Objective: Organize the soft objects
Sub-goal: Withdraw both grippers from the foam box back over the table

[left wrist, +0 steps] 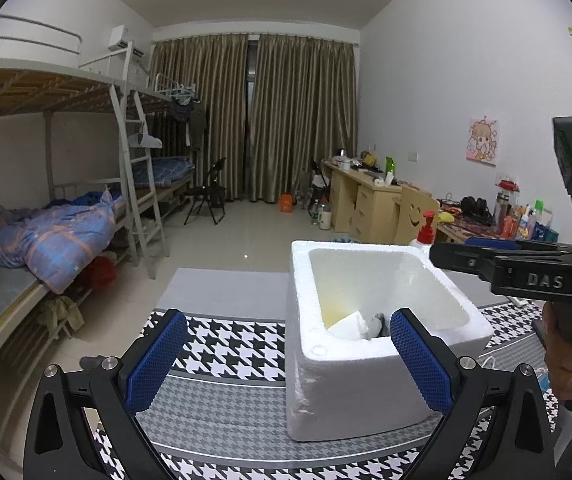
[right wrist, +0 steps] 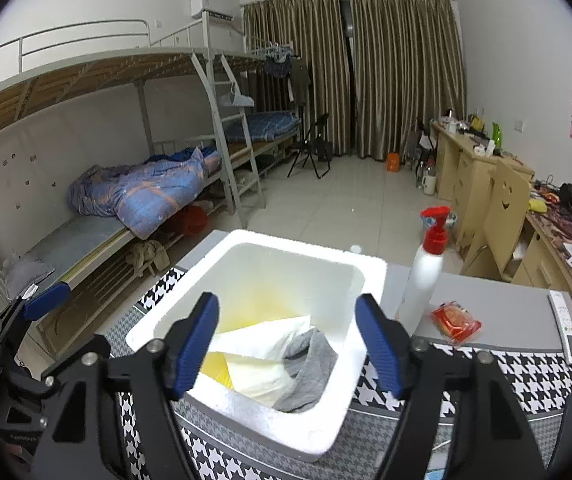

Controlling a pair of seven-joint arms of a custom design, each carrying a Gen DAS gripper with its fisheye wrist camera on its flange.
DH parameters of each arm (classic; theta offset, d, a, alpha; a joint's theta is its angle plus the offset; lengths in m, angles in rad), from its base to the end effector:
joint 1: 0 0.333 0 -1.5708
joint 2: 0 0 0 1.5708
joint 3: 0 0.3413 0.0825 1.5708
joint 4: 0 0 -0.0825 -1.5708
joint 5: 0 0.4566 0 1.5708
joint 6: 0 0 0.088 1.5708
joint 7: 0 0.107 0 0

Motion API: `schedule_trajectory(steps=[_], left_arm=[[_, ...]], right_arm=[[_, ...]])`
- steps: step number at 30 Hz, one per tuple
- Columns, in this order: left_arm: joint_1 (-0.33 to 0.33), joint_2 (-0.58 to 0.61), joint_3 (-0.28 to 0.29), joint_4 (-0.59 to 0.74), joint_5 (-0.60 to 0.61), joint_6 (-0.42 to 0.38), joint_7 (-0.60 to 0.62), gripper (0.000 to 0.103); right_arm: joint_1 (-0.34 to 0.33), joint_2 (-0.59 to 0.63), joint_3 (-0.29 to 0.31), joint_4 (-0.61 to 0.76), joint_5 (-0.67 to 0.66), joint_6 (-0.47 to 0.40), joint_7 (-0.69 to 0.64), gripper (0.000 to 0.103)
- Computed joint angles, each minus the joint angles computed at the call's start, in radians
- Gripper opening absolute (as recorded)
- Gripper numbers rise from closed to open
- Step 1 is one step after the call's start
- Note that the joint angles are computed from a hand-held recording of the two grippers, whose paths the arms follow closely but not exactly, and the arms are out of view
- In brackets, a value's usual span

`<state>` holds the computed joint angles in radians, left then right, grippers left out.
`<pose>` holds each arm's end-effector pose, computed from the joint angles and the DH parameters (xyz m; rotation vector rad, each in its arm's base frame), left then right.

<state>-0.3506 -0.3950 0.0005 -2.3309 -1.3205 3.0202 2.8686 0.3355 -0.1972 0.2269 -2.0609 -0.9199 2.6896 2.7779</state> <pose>0.5099 -0.1094 0.5693 -1.2297 1.8701 -1.3044 0.4982 0.3557 0.6065 -1.5999 1.5220 -0.8141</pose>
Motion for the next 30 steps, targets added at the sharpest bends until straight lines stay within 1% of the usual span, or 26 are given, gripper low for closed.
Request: schedule_trajectory(steps=[3,4,7,12,14,16,20,24,30], left_arm=[[0.0,-0.003,0.002,0.002,-0.002,-0.008,-0.01,0.102],[-0.006,-0.005,0.008,0.004,-0.017,-0.008,0.002,0.102],[-0.002,-0.006,0.011,0.012,-0.041,-0.022,0.013,0.102],[0.01,-0.007,-0.005,0.015,-0.071,-0.024,0.041,0.102],[0.018,-0.009,-0.014,0.012,-0.064,-0.025,0.029,0.102],[0.017,-0.013,-0.017,0.007,-0.068,-0.021,0.037,0.102],[0.02,-0.02,-0.025,-0.002,-0.037,-0.015,0.019,0.102],[-0.005,-0.035,-0.013,-0.009,-0.059,-0.004,0.045,0.102],[-0.013,-0.057,-0.011,-0.026,-0.064,-0.013,0.037,0.102]], right_arm=[[-0.006,-0.011,0.006,-0.01,-0.031,0.009,0.021,0.08],[-0.008,-0.015,0.008,-0.012,-0.042,0.008,0.027,0.082],[-0.018,-0.028,0.019,-0.024,-0.092,0.013,0.06,0.085],[-0.033,-0.057,0.025,-0.053,-0.142,0.04,0.102,0.086],[-0.04,-0.071,0.032,-0.066,-0.162,0.041,0.127,0.088],[-0.045,-0.085,0.037,-0.082,-0.177,0.051,0.145,0.088],[-0.059,-0.108,0.048,-0.105,-0.203,0.056,0.178,0.088],[-0.071,-0.127,0.059,-0.119,-0.228,0.061,0.209,0.088],[-0.083,-0.154,0.069,-0.148,-0.261,0.073,0.245,0.088]])
